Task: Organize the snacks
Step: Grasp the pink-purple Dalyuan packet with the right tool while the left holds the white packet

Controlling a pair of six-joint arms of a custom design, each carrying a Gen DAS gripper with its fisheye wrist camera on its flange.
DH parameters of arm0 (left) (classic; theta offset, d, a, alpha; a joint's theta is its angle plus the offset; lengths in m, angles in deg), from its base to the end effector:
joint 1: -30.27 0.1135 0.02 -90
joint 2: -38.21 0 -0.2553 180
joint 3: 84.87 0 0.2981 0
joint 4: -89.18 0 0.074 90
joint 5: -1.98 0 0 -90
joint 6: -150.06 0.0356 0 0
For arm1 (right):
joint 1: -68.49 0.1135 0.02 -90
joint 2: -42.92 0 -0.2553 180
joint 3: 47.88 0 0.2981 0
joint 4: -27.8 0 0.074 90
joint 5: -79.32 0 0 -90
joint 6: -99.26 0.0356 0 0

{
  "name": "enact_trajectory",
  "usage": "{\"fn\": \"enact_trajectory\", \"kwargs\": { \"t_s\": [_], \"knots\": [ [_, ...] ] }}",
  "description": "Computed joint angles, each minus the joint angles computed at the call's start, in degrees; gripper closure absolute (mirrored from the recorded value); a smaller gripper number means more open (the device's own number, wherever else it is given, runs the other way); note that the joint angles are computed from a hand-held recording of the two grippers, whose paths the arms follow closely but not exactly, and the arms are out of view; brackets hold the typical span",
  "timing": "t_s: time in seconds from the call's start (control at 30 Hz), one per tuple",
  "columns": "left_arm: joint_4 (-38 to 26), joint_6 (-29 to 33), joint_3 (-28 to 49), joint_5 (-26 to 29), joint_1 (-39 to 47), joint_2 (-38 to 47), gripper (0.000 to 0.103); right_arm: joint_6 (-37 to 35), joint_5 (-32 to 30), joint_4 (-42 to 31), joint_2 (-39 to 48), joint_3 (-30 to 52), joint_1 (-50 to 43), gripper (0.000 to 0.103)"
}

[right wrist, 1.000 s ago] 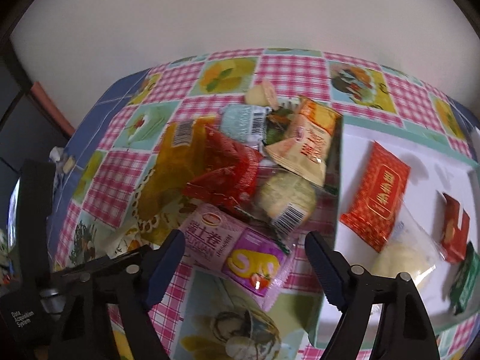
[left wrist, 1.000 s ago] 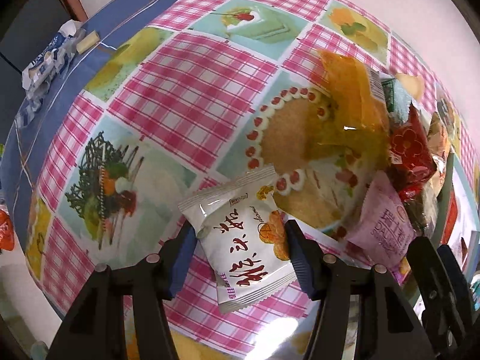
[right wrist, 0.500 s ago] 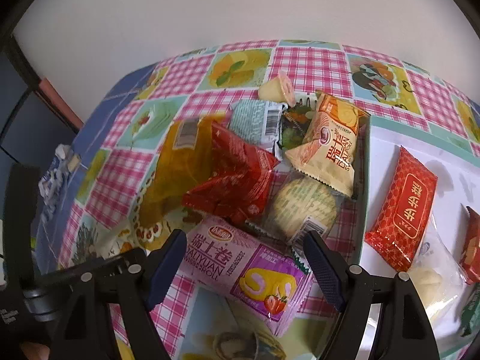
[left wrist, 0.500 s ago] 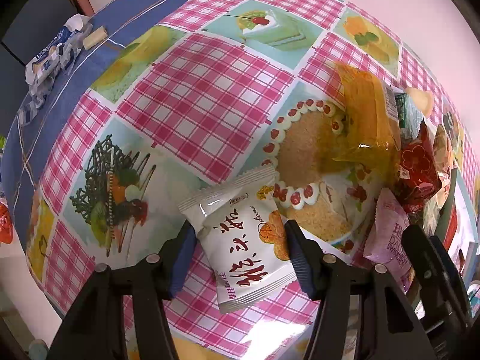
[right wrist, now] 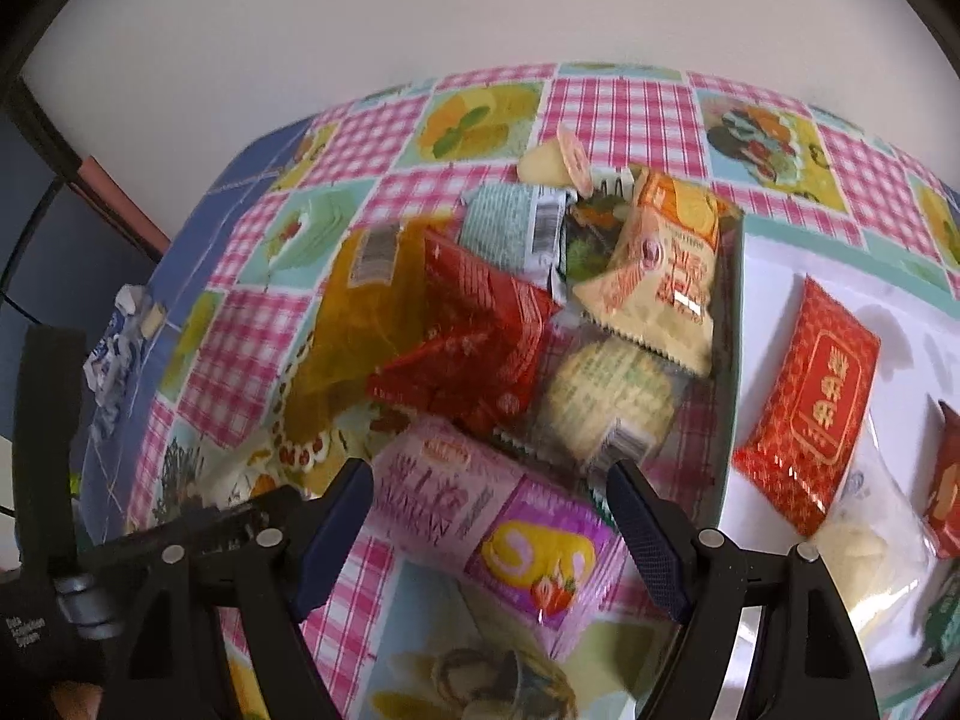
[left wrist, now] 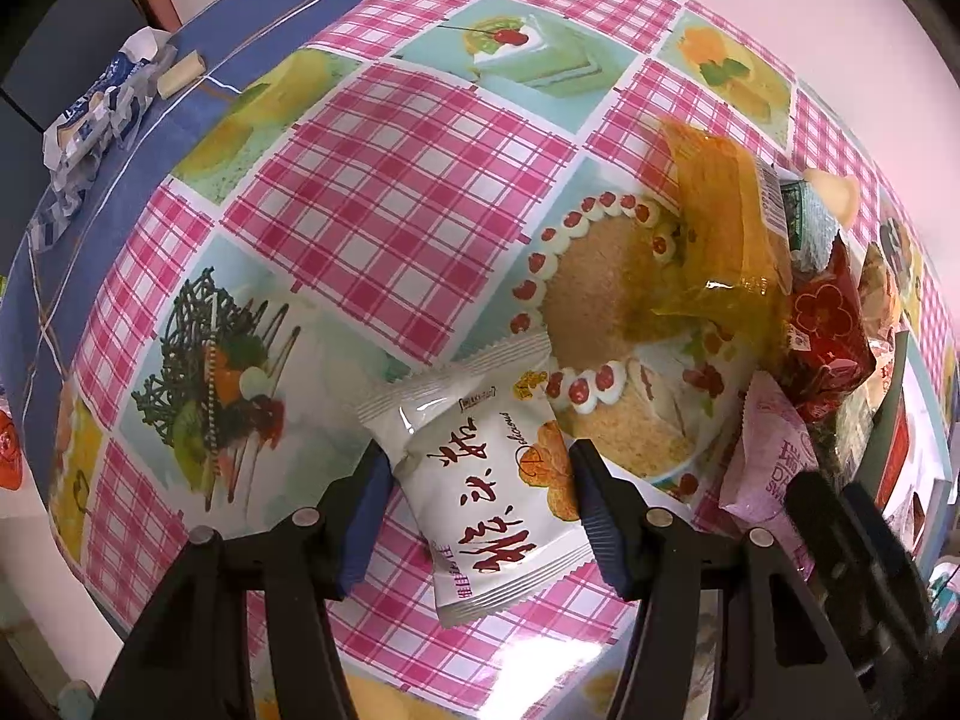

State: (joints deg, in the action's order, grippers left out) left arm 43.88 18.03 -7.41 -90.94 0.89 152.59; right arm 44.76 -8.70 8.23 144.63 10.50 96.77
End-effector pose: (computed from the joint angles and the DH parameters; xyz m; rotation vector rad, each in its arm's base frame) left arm 0.3307 -0.1841 0.0584 -0.3358 2.9823 -0.0570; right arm 0.2987 0.1593 0.0614 0.1816 2.6998 0.3048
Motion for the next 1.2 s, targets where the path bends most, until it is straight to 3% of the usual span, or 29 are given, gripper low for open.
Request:
{"fn": "enact_trajectory", "kwargs": {
  "t_s": [0.17,0.5,0.7,0.93,1.2],
  "knots": [
    [0.2,0.1,0.3,0.4,0.0,0.4,0.042,2.5,-2.3,-3.0,0.7,0.4,0.0,0.021],
    [0.1,0.0,0.2,0.8,0.1,0.1,0.042,5.7,-11.5,-1.0,-2.4,-3.0,-0.1,0.020],
    [0.8,0.2,-0.3,1.4,0.4,-0.2,0.042,3.9,-4.6,-1.8,-3.6,-2.6,-0.1,0.020],
    [1.1,0.0,-1.0,1.3,1.3,-0.5,0.042,-6.0,0.7,-2.3,1.2,2.2,1.9,0.021],
    [1.4,-0.2,-1.7,1.8,1.6,-1.2,0.042,-8.9,-0.8,0.7,4.9,3.1,2.6,0.021]
  ]
}}
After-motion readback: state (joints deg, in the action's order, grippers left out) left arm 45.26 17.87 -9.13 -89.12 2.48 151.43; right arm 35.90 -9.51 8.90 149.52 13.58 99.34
